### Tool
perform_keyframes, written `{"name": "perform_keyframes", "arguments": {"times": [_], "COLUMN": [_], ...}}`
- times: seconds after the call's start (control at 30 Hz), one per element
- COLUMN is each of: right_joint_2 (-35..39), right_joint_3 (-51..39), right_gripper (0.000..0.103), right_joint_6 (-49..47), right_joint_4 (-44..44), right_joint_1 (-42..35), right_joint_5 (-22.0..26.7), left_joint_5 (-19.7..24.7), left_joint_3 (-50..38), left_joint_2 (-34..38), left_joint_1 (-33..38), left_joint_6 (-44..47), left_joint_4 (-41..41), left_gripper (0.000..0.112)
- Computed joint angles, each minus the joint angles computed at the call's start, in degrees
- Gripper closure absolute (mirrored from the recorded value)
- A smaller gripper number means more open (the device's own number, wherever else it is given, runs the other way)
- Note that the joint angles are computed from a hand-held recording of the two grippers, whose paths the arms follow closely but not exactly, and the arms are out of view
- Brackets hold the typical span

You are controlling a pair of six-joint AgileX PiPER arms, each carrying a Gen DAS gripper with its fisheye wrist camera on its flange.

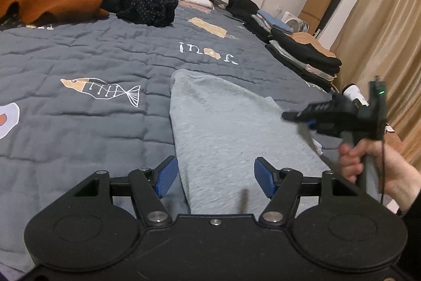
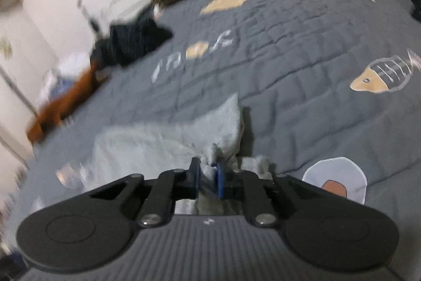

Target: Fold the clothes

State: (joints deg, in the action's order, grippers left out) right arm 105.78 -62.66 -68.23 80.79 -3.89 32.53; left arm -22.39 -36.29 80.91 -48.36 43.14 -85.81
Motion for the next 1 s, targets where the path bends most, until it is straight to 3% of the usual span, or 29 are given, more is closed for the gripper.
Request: {"name": "perform_keyframes", "arguments": {"times": [0.1, 0.17, 0.3, 0.4, 0.47, 0.53, 0.67, 0.7, 0.8, 0.93, 1.0], "right_joint_2": [-1.28, -1.46, -0.25, -3.82, -5.66, -5.21, 0.80, 1.93, 3.50, 5.16, 2.89], "right_joint_3": [0.65, 1.13, -0.62, 1.60, 2.39, 1.72, -4.30, -5.25, -6.73, -7.43, -5.81], "right_gripper": [0.097, 0.098, 0.096, 0.093, 0.093, 0.092, 0.081, 0.080, 0.080, 0.081, 0.080], "right_joint_6": [-2.47, -3.77, 3.50, -5.17, -8.89, -8.55, 1.74, 3.77, 12.22, 15.98, 14.85], "right_joint_4": [3.69, 3.88, -5.61, 1.20, 4.73, 5.23, -3.98, -5.85, -14.24, -15.34, -15.34], "right_joint_1": [-0.95, 0.33, 1.50, 1.14, -0.97, -4.18, -4.84, -4.25, -2.11, -4.44, -4.28], "right_joint_5": [-0.46, -4.77, -7.38, -7.84, -2.16, 8.64, 20.33, 20.24, 11.63, 12.61, 10.08], "left_joint_5": [-0.02, 0.02, -0.14, -0.19, -0.22, -0.25, -0.32, -0.35, -0.53, -0.06, 0.03], "left_joint_3": [0.17, 0.35, 0.35, 0.28, 0.24, 0.21, 0.13, 0.12, 0.13, 0.34, 0.41], "left_joint_2": [-0.18, -0.27, -0.20, -0.17, -0.14, -0.10, -0.03, -0.02, 0.03, -0.14, -0.23], "left_joint_1": [0.06, 0.09, 0.04, 0.02, 0.01, 0.00, -0.03, -0.05, -0.13, 0.45, 0.63], "left_joint_6": [-0.48, -0.98, 0.14, -0.15, -0.41, -0.67, -1.19, -1.27, -1.24, -2.09, -2.48], "left_joint_4": [0.53, 1.04, -0.04, 0.16, 0.36, 0.56, 0.95, 1.02, 0.99, 1.76, 2.19], "left_gripper": [0.049, 0.049, 0.049, 0.049, 0.048, 0.048, 0.048, 0.048, 0.047, 0.047, 0.047]}}
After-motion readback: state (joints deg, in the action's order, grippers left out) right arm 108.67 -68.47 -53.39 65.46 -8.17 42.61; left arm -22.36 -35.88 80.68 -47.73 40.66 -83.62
